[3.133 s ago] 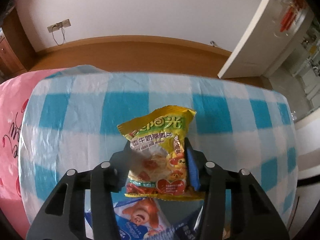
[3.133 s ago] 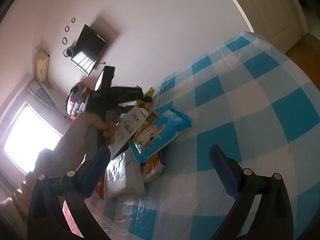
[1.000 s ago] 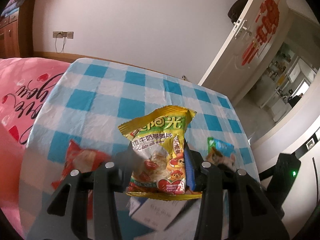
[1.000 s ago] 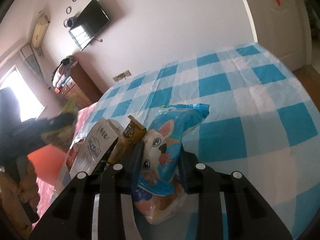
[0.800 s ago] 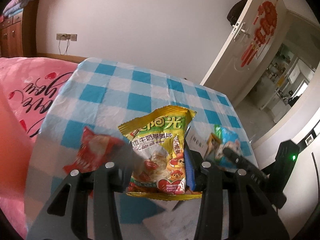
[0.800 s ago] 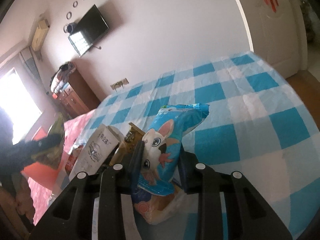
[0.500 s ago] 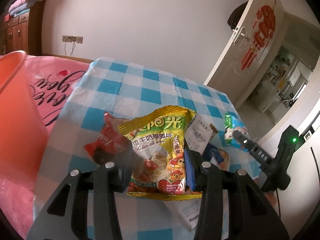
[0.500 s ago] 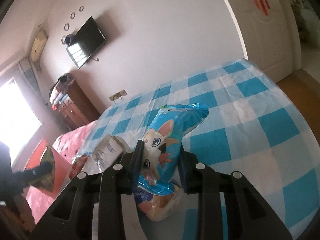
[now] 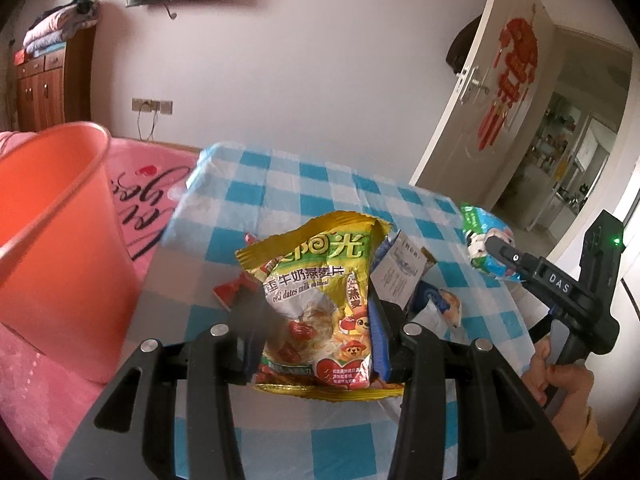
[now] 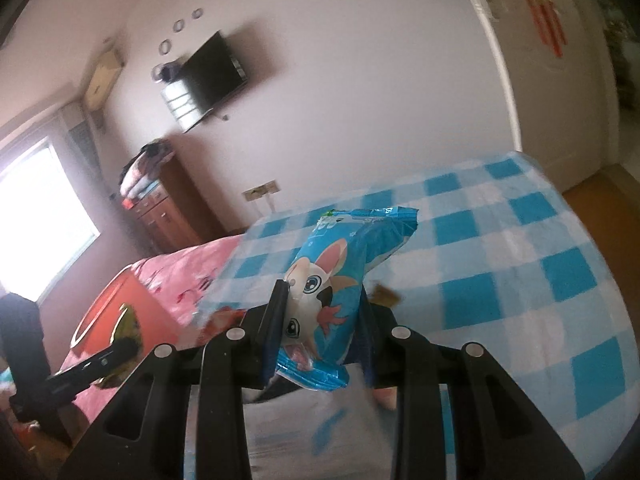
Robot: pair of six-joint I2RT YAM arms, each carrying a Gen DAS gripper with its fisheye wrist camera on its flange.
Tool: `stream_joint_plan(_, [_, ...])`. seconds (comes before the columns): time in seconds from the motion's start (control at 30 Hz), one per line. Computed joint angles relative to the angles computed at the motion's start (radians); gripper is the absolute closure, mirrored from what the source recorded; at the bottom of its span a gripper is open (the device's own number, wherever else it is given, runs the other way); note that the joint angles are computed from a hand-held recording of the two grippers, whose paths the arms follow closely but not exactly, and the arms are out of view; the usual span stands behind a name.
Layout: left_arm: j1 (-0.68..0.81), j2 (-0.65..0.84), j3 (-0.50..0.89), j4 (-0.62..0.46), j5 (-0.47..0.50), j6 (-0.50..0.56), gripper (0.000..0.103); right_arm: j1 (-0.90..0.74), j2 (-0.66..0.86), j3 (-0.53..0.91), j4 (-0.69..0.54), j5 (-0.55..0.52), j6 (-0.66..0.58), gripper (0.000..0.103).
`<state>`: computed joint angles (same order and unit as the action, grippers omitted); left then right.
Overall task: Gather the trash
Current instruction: 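Carry both bags over the orange bucket and open both grippers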
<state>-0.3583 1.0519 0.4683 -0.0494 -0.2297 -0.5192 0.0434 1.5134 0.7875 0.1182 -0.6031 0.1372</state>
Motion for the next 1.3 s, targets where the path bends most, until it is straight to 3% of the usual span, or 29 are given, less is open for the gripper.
stream_joint_plan(0.27, [0.114, -0.268, -0.019, -0.140, 0.000, 0.042, 0.059, 0.213, -0.078, 0.098, -0.141, 0.026, 0.001, 0.070])
stream_joint_plan(0.4, [0.260, -0.418, -0.020, -0.240, 0.040, 0.081, 0.059, 0.346, -0.056, 0.205, -0.209, 0.046, -0.006, 0.070])
stream_joint_plan(0.5, [0.453, -0.496, -0.017, -0.302, 0.122, 0.133, 0.059, 0.457, -0.004, 0.308, -0.257, 0.071, -0.015, 0.070])
stream_joint_plan(0.8, [0.911, -0.444, -0.012, -0.268, 0.351, 0.259, 0.059, 0.711, 0.275, 0.690, -0.395, 0.098, -0.046, 0.069])
stream_joint_plan(0.93, [1.019, -0.383, -0.018, -0.228, 0.421, 0.281, 0.059, 0.773, 0.379, 0.819, -0.441, 0.119, -0.053, 0.069])
stream_joint_plan(1.1, [1.060, -0.300, -0.022, -0.169, 0.432, 0.279, 0.057, 0.818, 0.486, 0.937, -0.486, 0.144, -0.064, 0.067])
stream_joint_plan(1.17, [1.075, -0.271, -0.022, -0.154, 0.443, 0.269, 0.042, 0.821, 0.499, 0.950, -0.483, 0.155, -0.057, 0.054])
stream_joint_plan(1.23, [1.095, -0.282, -0.039, -0.136, 0.475, 0.258, 0.017, 0.811, 0.474, 0.904, -0.431, 0.148, -0.022, 0.027])
stream_joint_plan(1.3, [1.082, -0.298, -0.053, -0.110, 0.449, 0.253, 0.013, 0.799, 0.433, 0.840, -0.371, 0.158, -0.004, 0.018])
